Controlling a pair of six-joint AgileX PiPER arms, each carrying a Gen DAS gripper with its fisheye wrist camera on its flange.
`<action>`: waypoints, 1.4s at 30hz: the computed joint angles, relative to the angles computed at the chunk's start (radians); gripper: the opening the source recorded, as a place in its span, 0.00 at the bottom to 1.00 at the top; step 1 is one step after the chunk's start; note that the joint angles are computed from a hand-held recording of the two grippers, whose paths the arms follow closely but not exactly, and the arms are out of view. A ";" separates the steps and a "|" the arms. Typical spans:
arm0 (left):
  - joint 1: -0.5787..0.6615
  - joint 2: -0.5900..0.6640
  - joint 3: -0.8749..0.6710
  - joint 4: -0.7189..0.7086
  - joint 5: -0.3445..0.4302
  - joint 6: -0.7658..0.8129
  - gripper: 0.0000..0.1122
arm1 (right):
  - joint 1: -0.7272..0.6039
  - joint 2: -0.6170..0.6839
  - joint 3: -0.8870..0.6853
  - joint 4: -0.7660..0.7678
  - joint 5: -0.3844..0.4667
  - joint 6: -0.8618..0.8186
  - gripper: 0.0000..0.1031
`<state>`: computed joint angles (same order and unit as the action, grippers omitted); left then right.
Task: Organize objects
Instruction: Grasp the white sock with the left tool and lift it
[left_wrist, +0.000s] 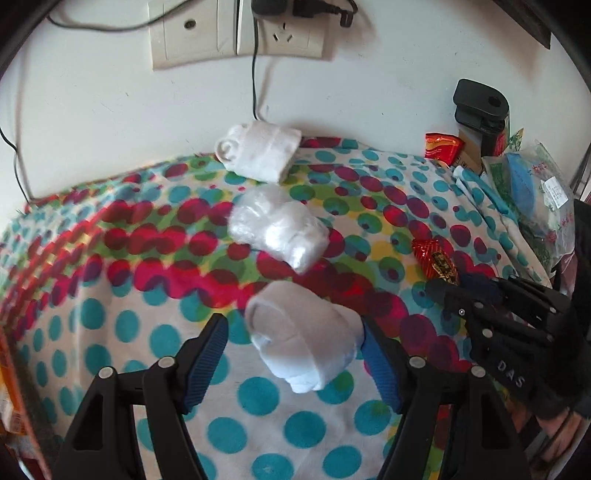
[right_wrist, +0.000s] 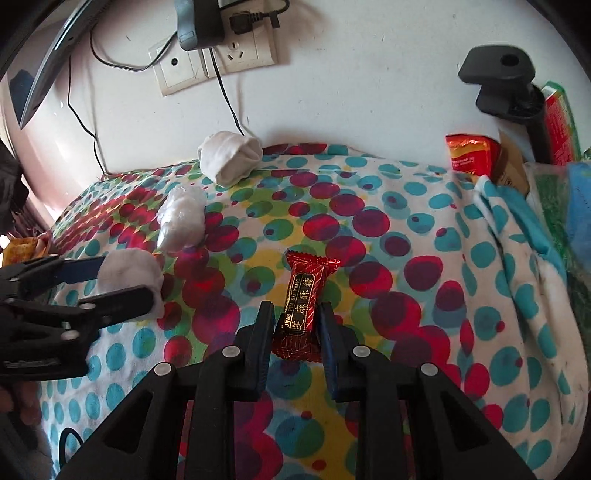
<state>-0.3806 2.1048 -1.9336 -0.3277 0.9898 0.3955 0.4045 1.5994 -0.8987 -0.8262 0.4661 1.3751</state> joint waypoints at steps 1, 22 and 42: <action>0.004 0.006 -0.002 -0.023 0.010 0.016 0.51 | 0.004 0.000 0.000 -0.005 0.010 0.005 0.22; -0.003 -0.164 0.184 0.024 -0.072 -0.001 0.47 | 0.041 0.054 -0.060 -0.004 0.115 -0.014 0.23; 0.094 -0.382 0.447 0.056 -0.109 0.015 0.47 | 0.042 0.060 -0.068 -0.006 0.126 -0.006 0.24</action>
<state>-0.2864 1.7230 -1.4865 -0.2716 0.8807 0.4107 0.4468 1.6590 -0.9664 -0.8318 0.5924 1.3687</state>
